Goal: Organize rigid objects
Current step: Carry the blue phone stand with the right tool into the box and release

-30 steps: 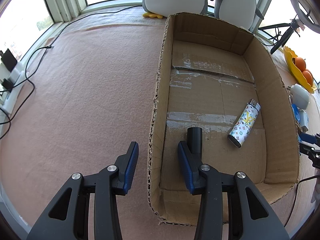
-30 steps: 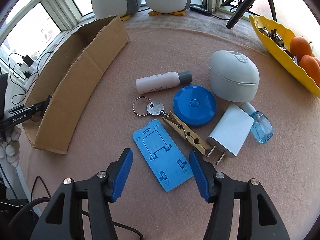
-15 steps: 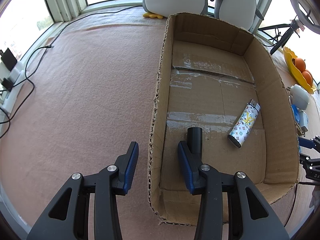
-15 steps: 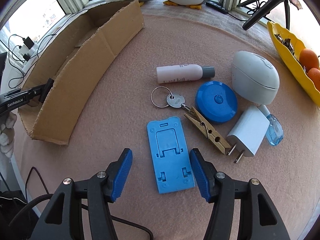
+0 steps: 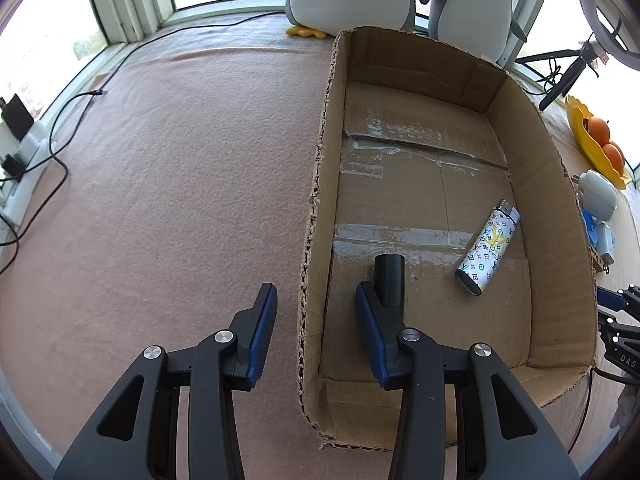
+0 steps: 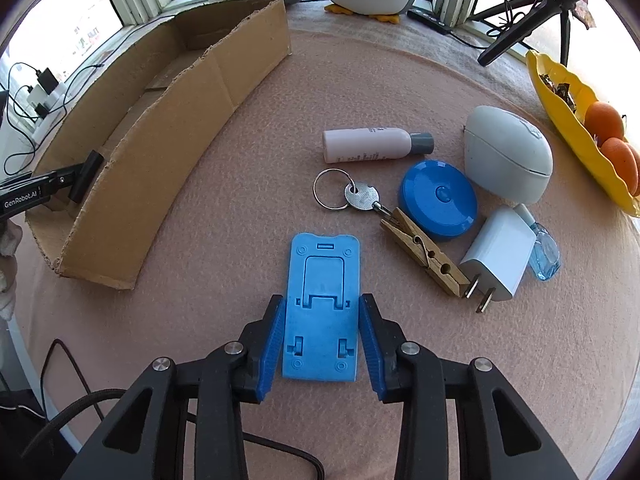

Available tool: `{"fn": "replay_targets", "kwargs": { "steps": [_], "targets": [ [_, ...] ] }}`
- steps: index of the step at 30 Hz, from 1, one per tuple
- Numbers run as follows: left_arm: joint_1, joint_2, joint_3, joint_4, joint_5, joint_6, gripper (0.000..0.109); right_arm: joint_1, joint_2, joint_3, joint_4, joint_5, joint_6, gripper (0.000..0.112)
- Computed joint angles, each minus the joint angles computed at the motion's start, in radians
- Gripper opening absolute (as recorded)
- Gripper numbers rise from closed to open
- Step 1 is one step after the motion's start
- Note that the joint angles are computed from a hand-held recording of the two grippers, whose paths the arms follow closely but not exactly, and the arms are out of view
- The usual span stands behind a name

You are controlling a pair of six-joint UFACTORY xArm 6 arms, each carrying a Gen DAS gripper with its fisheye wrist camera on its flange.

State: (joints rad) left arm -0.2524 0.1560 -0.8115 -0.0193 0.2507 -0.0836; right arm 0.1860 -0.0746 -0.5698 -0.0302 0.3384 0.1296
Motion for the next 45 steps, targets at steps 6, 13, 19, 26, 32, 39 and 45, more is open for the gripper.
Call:
{"fn": "replay_targets", "kwargs": {
  "steps": [6, 13, 19, 26, 32, 39, 45],
  "targets": [
    [-0.002, -0.001, 0.002, -0.011, -0.004, 0.01, 0.041, 0.007, -0.056, 0.068, 0.04, -0.051, 0.059, 0.033],
    [-0.002, -0.001, 0.002, -0.012, -0.005, 0.017, 0.041, 0.013, -0.122, 0.118, 0.036, -0.075, 0.136, 0.033],
    [-0.003, -0.001, 0.001, -0.016, -0.003, 0.018, 0.041, 0.017, -0.159, 0.094, -0.021, -0.066, 0.198, 0.033],
    [-0.004, 0.0, 0.001, -0.028, -0.005, 0.026, 0.041, 0.079, -0.17, 0.014, -0.048, -0.061, 0.21, 0.033],
    [-0.004, 0.0, 0.001, -0.029, -0.005, 0.026, 0.041, 0.148, -0.112, -0.069, -0.036, -0.091, 0.195, 0.033],
    [-0.003, -0.001, 0.001, -0.034, -0.005, 0.03, 0.041, 0.201, -0.001, -0.158, -0.04, -0.124, 0.206, 0.033],
    [-0.004, -0.001, 0.001, -0.043, -0.004, 0.036, 0.041, 0.228, 0.079, -0.217, -0.059, -0.123, 0.221, 0.033]
  ]
}}
